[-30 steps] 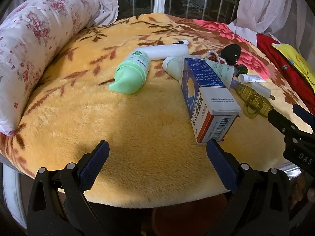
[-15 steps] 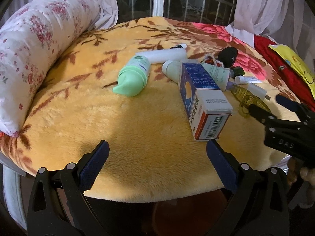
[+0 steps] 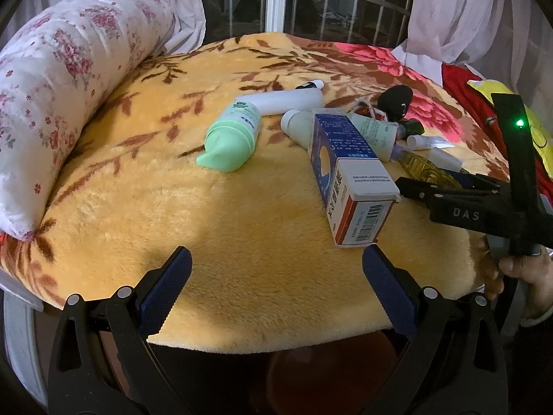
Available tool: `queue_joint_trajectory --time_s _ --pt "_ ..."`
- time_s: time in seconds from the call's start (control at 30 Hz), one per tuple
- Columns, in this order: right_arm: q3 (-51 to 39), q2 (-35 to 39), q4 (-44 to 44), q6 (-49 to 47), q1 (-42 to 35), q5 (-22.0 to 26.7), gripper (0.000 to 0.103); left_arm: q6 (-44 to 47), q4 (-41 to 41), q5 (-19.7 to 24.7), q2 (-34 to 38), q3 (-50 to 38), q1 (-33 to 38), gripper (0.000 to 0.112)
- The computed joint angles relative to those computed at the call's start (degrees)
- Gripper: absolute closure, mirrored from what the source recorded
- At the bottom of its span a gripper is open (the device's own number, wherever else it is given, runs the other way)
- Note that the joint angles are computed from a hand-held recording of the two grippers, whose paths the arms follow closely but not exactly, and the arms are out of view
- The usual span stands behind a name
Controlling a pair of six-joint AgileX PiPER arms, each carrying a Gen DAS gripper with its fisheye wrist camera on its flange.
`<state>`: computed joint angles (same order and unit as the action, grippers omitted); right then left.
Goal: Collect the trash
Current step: 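Grasp the green hair clip with the right tool while the left tool grasps the blue-white medicine box, then carry both items down to the orange bin and open both tools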
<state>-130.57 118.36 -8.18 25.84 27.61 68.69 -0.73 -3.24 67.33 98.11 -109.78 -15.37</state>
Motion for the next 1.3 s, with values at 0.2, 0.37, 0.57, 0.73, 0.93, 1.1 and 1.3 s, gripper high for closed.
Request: queue_joint_trajectory --time_s 0.2,0.37,0.57,0.73,0.93,1.1,1.3 --pt "5.8 -3.0 3.3 -2.3 -0.5 -4.5 0.059 -0.1 0.4 0.2 -0.7 0.9 -0.9 0.016" --pt "14.3 -8.3 2.6 0.8 0.2 -11.0 0.059 -0.9 1.4 -0.5 -1.4 1.7 -2.1 0.016" --pt "26.6 -17.7 -3.8 9.4 2.1 -18.2 0.059 -1.4 1.2 -1.5 0.6 -1.3 -3.8 0.016" --pt "37.7 -26.0 -11.4 19.3 3.1 -20.9 0.059 -4.8 3.2 -6.4 2.8 -2.1 -6.2 0.016" --pt "45.3 -31.6 -17.1 25.7 4.1 -20.9 0.058 -10.0 7.4 -8.8 10.7 -8.4 -8.6 0.016" --pt "48.2 -33.0 -17.1 27.4 3.5 -21.4 0.058 -15.3 10.4 -15.4 10.9 -5.0 -8.3 0.05" --pt "49.1 -32.6 -19.0 30.2 4.9 -21.7 0.058 -14.8 12.5 -18.5 8.6 0.0 -8.5 0.083"
